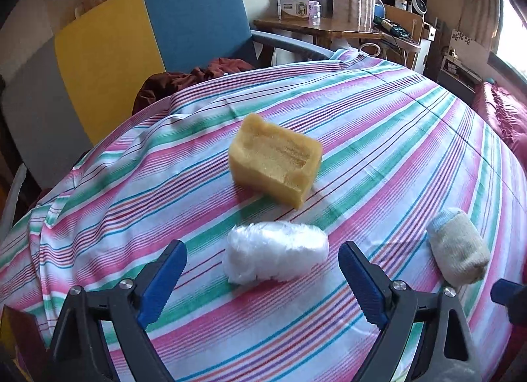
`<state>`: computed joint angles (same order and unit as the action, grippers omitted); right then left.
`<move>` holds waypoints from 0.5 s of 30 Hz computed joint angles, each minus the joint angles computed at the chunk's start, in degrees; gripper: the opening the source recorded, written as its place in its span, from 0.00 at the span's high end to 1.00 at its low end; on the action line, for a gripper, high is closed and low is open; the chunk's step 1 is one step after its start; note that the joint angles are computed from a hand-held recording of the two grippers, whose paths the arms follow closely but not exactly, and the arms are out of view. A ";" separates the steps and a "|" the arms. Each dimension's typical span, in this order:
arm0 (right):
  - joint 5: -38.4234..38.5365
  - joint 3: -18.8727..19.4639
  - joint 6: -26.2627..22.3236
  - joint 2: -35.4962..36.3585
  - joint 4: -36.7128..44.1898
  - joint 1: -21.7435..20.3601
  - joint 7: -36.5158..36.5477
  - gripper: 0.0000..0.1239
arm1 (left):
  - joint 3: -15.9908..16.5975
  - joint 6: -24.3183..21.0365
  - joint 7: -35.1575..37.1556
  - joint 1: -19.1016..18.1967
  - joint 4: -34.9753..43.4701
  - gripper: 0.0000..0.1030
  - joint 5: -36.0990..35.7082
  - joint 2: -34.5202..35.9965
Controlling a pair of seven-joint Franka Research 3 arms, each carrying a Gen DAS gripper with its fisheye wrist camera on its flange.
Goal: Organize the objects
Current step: 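Grasp the white cotton wad with the left tool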
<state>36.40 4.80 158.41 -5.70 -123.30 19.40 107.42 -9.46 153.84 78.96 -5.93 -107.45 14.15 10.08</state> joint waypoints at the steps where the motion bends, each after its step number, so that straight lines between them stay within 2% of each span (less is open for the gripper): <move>1: 0.43 -0.07 -0.23 0.08 0.09 0.08 -0.32 0.49 | 0.35 -0.32 -0.75 -0.38 1.38 0.09 1.35 1.45; 2: 0.32 -0.04 -0.34 0.08 0.08 0.06 -0.19 0.49 | 0.27 -0.61 -0.45 -0.25 2.17 0.19 1.09 2.40; 3: 0.01 0.01 -0.39 0.07 0.06 0.01 0.01 0.49 | -0.23 -0.99 0.64 0.32 2.45 0.33 -0.62 2.94; 4: -0.32 0.08 -0.34 0.05 0.02 -0.02 0.24 0.49 | -0.76 -1.90 1.60 1.10 2.59 0.41 -3.16 3.21; 6: -0.40 0.10 -0.39 0.07 0.10 0.04 0.11 0.49 | -0.94 1.43 1.47 2.21 -0.95 0.44 -6.29 1.01; 10: -1.23 0.21 -1.09 0.18 0.48 0.07 0.06 0.49 | -0.39 4.82 1.10 3.10 -9.79 0.45 -9.48 -5.40; 15: -3.00 0.34 -1.95 0.09 0.62 -0.09 1.33 0.49 | 1.46 11.39 -2.48 2.67 -24.24 0.45 -8.48 -16.01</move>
<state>33.40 5.14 156.45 -5.61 -122.69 19.31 108.75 -7.99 165.23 76.48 -3.26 -131.69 5.67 -5.93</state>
